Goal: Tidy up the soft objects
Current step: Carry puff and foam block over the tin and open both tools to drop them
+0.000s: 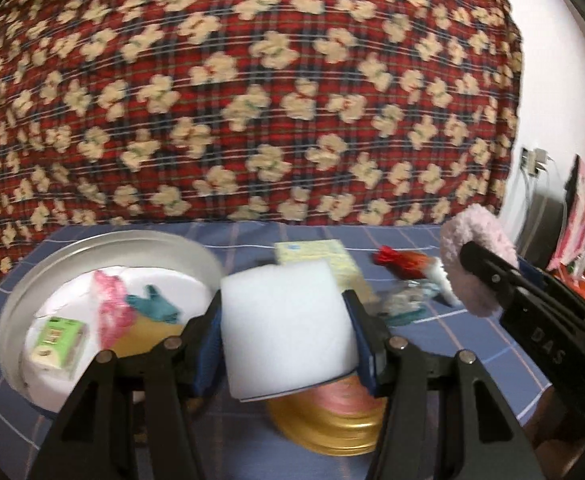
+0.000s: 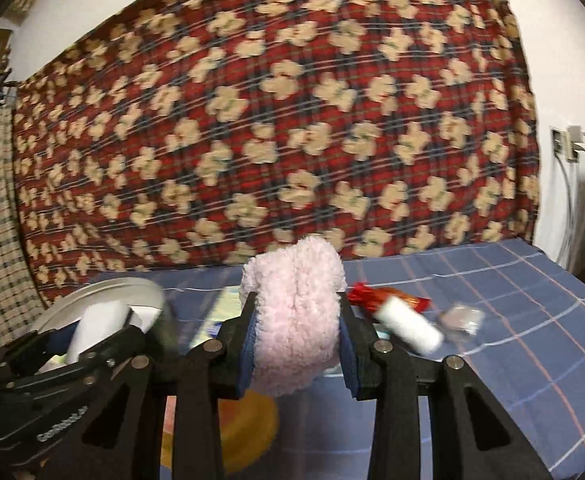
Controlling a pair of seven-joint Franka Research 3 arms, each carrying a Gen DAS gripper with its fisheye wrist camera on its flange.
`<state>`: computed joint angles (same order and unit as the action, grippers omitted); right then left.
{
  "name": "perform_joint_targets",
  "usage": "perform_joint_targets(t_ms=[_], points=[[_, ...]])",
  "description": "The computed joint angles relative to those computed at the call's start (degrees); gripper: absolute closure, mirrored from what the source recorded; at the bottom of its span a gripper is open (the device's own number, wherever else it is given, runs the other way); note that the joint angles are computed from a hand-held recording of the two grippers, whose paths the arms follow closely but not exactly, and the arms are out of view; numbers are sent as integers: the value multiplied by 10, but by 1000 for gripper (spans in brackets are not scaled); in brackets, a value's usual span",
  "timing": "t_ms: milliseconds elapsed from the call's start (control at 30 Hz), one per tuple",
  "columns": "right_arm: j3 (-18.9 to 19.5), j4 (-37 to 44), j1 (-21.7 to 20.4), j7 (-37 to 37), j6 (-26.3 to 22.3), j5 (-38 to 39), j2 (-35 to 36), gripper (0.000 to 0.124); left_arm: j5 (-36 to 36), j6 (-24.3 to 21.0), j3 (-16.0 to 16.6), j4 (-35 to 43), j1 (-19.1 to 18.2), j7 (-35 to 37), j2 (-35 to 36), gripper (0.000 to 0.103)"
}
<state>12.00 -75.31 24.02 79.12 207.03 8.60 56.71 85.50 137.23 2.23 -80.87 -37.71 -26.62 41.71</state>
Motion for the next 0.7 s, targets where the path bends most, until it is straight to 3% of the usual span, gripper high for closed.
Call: perform_joint_targets(t_ms=[433,700], points=[[35,123,33,0,-62,-48,64,86,24,-75,-22,-130,36,-77,-81,48],[44,253,69,-16,-124,-56,131,86,13,-115,-43,-172,63,-94,-103,48]])
